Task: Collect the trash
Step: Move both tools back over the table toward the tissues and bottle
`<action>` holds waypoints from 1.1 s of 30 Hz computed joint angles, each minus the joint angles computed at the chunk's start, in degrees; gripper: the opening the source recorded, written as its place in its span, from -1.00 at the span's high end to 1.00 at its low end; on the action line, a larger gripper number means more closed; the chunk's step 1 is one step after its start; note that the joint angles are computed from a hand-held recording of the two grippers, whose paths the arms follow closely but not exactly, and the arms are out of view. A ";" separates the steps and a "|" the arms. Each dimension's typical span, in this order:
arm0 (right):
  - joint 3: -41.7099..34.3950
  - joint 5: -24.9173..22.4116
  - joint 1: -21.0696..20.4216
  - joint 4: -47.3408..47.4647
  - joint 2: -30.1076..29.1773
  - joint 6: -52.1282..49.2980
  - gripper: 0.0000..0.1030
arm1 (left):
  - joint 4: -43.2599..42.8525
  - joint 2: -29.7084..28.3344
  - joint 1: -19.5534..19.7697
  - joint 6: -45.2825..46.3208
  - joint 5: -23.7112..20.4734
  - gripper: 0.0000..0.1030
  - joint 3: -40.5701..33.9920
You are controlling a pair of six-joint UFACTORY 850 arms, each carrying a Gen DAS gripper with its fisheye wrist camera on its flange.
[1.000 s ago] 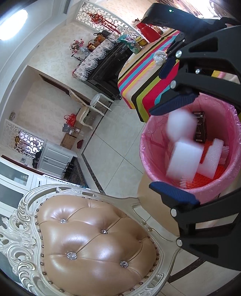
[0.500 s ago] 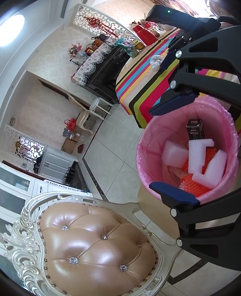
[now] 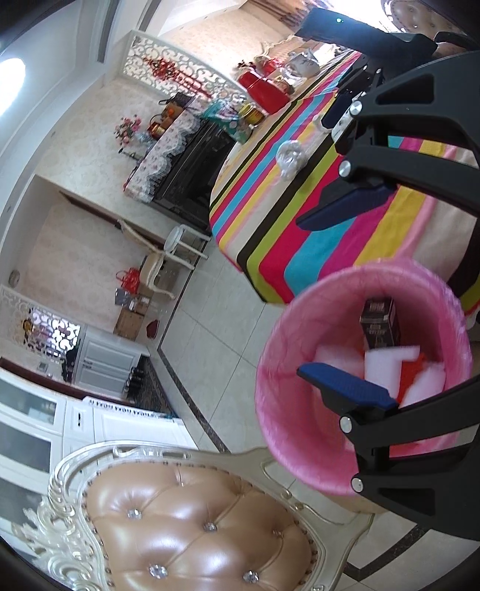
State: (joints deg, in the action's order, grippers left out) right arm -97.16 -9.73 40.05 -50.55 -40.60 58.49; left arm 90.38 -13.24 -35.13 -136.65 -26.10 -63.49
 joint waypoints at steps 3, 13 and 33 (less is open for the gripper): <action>3.12 0.13 -0.94 -8.15 1.81 8.66 -0.42 | -0.75 -1.81 -0.95 1.36 0.30 -0.38 -2.30; 13.90 -0.55 -5.30 -31.93 7.97 34.87 -0.42 | -4.45 -8.24 -3.81 7.42 1.60 -0.38 -10.50; 22.98 -2.97 -12.07 -39.33 11.60 44.08 -0.59 | -20.67 -22.18 -7.04 29.27 4.54 -0.38 -29.36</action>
